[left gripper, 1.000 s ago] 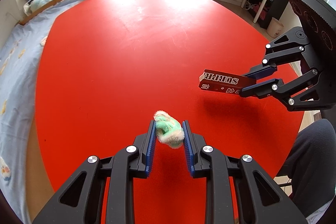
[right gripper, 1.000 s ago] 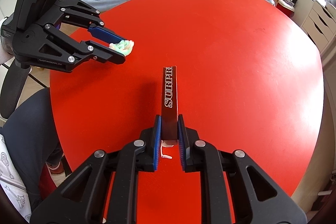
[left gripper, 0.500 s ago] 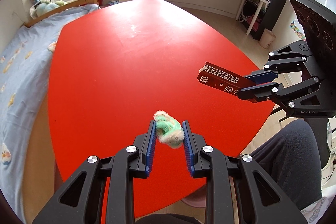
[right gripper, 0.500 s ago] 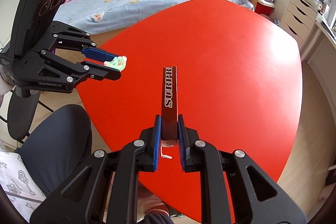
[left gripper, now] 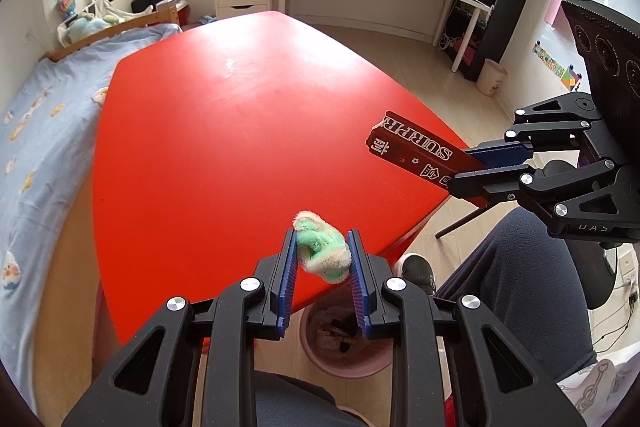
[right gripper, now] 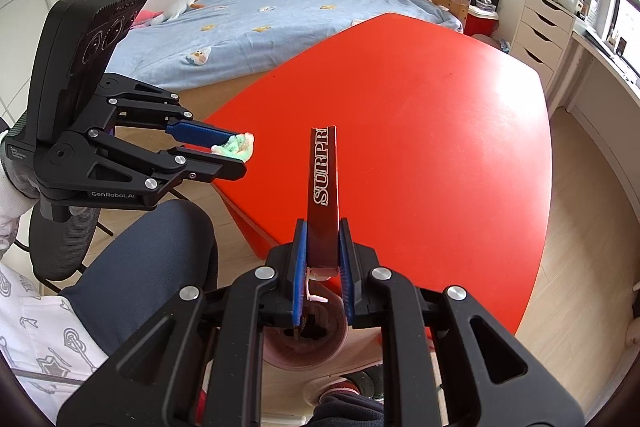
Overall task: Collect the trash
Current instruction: 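Carry the fluffy ball and red box over the wastebasket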
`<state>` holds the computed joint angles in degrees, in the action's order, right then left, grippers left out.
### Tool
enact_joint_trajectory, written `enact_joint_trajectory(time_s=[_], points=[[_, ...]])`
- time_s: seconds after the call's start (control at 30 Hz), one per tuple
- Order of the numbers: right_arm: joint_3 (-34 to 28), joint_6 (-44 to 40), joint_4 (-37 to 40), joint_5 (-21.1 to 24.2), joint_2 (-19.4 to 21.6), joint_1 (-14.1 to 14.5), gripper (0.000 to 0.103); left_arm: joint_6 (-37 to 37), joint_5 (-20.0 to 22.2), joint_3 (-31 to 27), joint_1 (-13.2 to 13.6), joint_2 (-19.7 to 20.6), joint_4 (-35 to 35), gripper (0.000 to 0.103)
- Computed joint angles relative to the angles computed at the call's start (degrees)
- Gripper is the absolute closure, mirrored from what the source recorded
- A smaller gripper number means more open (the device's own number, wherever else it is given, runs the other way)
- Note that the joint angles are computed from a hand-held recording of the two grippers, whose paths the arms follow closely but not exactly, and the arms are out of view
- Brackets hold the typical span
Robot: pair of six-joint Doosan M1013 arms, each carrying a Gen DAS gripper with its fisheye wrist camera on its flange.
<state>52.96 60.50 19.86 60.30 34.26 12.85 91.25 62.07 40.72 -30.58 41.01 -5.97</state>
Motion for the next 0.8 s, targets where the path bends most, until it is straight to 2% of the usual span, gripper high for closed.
enact_joint_trajectory(time_s=[0.47, 0.8], points=[[10.4, 4.1, -1.8, -3.3, -5.1, 0.9, 0.089, -0.6, -4.2, 9.9, -1.1, -5.0, -1.8, 0.079], [12.4, 4.9, -1.8, -3.7, -5.9, 1.1, 0.089, 0.0, -4.1, 11.5, -1.4, -5.5, -2.8, 0.079]])
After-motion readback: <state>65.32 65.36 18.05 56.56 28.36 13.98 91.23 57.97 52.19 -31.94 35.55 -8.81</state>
